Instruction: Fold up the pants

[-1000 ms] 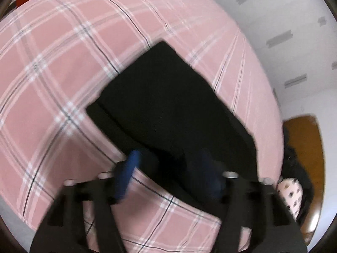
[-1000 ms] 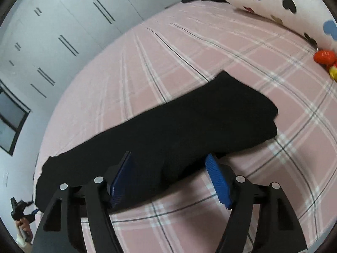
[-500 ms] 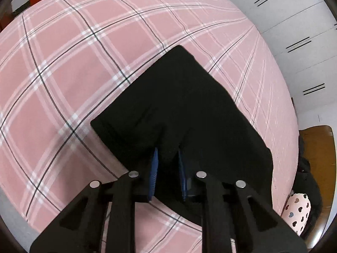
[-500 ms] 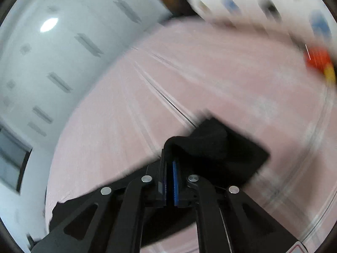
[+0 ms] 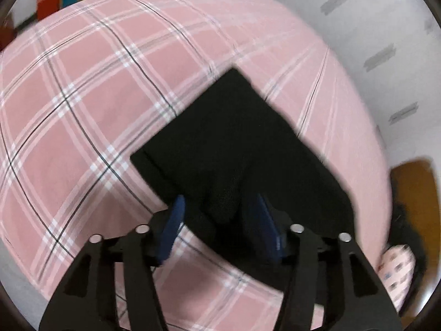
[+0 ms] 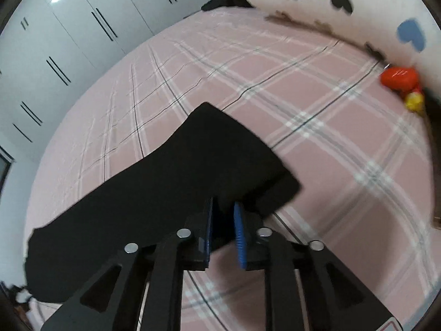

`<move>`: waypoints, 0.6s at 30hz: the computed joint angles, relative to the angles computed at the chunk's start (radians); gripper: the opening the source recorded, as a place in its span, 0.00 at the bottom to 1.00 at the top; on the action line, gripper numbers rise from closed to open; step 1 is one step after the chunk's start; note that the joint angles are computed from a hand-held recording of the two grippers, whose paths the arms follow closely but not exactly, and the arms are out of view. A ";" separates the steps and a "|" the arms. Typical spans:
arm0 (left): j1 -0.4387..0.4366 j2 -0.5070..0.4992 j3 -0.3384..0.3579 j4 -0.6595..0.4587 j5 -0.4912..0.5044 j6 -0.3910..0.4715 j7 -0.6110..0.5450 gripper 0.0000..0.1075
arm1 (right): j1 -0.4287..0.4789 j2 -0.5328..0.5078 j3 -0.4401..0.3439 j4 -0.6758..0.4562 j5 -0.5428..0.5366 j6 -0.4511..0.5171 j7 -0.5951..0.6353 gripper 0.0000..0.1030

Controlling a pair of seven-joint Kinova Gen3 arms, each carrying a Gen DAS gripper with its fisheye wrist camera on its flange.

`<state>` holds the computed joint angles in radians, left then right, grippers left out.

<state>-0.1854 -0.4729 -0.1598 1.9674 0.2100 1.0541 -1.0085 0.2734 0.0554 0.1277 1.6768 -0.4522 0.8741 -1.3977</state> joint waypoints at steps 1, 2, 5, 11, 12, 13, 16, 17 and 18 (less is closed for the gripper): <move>-0.002 -0.015 -0.016 0.009 0.012 -0.012 0.000 0.61 | 0.015 -0.022 -0.005 0.018 -0.022 -0.003 0.020 0.17; -0.007 -0.026 -0.033 0.015 0.022 -0.018 0.006 0.67 | 0.012 -0.035 0.009 0.035 -0.042 -0.007 0.037 0.19; 0.003 -0.002 -0.094 0.031 0.065 -0.024 -0.016 0.67 | 0.001 -0.089 0.019 0.075 -0.073 0.014 0.047 0.23; 0.027 0.060 -0.153 0.031 0.149 -0.025 -0.125 0.06 | -0.070 -0.146 0.012 0.122 -0.036 0.016 -0.002 0.23; 0.007 0.049 -0.142 0.027 0.155 -0.019 -0.125 0.05 | -0.081 -0.153 0.012 0.124 -0.036 0.015 -0.012 0.23; -0.005 0.030 -0.137 0.024 0.161 -0.011 -0.117 0.05 | -0.089 -0.168 0.015 0.133 -0.042 0.017 -0.014 0.23; -0.034 -0.024 -0.113 0.001 0.120 0.058 -0.092 0.05 | -0.117 -0.196 0.022 0.150 -0.046 0.005 -0.016 0.25; -0.032 -0.014 -0.100 -0.007 0.083 0.093 -0.094 0.05 | -0.124 -0.194 0.020 0.151 -0.029 0.000 -0.024 0.32; -0.029 0.011 -0.088 -0.014 0.055 0.116 -0.103 0.05 | -0.129 -0.186 0.011 0.152 0.004 -0.005 -0.045 0.34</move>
